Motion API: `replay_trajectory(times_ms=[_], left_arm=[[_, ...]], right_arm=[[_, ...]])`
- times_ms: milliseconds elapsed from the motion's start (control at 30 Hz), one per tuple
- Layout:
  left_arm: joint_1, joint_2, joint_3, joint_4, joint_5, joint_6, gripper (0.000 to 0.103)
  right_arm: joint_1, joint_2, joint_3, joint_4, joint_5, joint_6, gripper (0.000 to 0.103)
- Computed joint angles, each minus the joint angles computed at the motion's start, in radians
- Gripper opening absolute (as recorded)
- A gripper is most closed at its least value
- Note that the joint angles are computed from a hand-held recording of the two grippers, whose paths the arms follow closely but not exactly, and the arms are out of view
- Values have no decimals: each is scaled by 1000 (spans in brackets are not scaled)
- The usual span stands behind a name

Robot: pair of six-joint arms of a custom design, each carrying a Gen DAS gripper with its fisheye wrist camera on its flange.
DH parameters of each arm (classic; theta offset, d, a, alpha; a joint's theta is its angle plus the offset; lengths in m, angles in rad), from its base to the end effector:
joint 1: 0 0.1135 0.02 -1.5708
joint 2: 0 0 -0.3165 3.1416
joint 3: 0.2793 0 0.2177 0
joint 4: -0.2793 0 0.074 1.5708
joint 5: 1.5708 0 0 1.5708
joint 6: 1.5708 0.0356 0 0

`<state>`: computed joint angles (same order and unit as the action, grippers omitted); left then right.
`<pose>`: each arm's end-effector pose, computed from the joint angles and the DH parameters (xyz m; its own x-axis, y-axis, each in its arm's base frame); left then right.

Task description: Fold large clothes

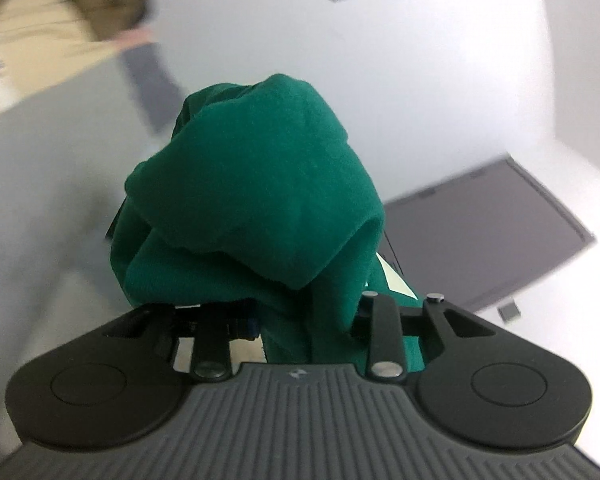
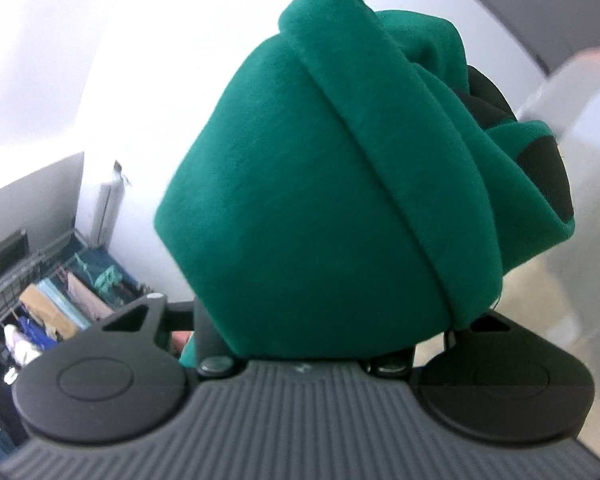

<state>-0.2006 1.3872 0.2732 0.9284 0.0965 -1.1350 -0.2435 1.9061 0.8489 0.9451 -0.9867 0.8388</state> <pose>0.2109 -0.0464 0.2431 -0.3403 -0.8516 -0.3988 -0.0410 0.4371 -0.8985 0.3685 -0.0609 0.2491 -0.5721 0.5648 -0.5947 -0.3681 0.4712 0.8015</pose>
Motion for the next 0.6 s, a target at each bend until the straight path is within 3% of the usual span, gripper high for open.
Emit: replay_trajectory(times_ms=[300, 467, 600], left_arm=[[-216, 414, 516, -117, -100, 11, 37], [-228, 656, 713, -168, -55, 0, 37], [-212, 803, 793, -171, -23, 27, 37]], right_arm=[[-209, 93, 172, -46, -31, 28, 52], [-257, 250, 277, -104, 4, -29, 52], [-262, 392, 324, -121, 33, -59, 52]])
